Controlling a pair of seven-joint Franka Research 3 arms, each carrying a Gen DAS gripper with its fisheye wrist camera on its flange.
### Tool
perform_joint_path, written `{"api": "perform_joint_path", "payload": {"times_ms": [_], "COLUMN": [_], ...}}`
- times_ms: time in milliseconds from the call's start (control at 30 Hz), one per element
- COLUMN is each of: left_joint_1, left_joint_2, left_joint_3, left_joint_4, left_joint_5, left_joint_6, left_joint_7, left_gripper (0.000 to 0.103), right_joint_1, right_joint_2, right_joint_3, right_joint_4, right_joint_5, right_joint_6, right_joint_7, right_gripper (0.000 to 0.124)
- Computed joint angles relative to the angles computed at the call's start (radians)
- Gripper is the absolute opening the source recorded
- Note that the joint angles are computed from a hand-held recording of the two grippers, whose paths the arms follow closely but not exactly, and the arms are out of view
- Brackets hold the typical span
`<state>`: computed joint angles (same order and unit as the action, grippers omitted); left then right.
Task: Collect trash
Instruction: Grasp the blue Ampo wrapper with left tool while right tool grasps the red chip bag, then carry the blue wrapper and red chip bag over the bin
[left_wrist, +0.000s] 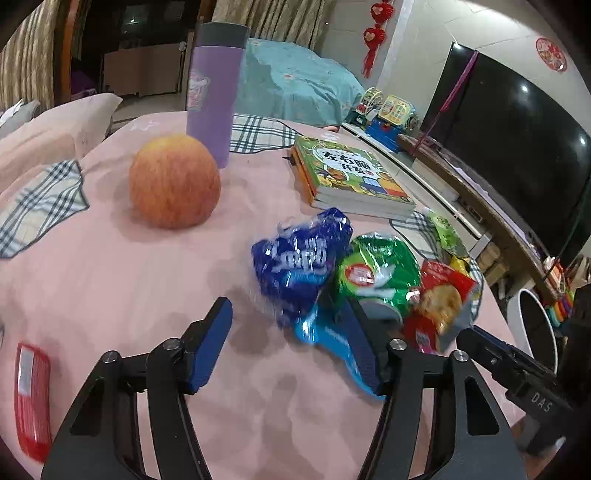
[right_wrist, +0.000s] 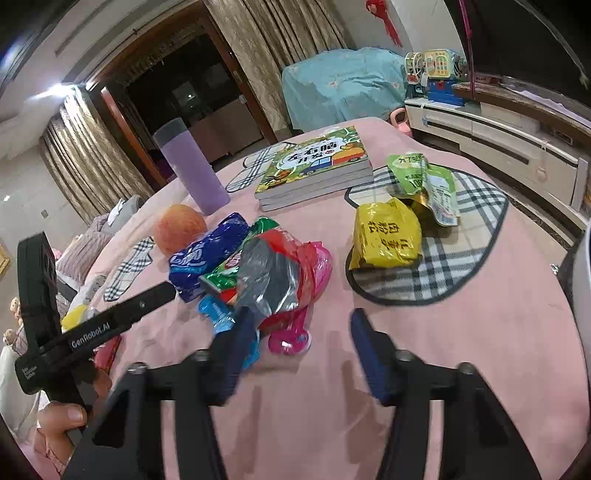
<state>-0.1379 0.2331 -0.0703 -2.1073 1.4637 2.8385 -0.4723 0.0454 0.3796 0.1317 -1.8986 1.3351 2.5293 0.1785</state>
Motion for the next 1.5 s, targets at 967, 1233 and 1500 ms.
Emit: {"api": "perform_joint_path", "payload": {"times_ms": [967, 1233, 1500], "left_joint_1": [-0.068, -0.102, -0.131], "left_joint_2": [-0.112, -0.049, -0.026], "left_joint_3": [-0.113, -0.118, -0.107], "left_joint_4": [-0.117, -0.077, -0.059], "left_joint_5": [0.198, 0.153, 0.097], "left_joint_6": [-0.019, 0.009, 0.010], "left_joint_7": [-0.282, -0.235, -0.170], "left_gripper": [0.014, 0.014, 0.014], "right_joint_1": [-0.048, -0.069, -0.069], "right_joint_2": [-0.124, -0.152, -0.121], "right_joint_3": [-0.072, -0.114, -0.109], "right_joint_4": [-0.153, -0.203, -0.189], "right_joint_5": [0.104, 0.084, -0.003], "right_joint_6": [-0.108, -0.152, -0.177], "right_joint_7": [-0.143, -0.141, -0.076], "right_gripper": [0.001, 0.001, 0.008]}}
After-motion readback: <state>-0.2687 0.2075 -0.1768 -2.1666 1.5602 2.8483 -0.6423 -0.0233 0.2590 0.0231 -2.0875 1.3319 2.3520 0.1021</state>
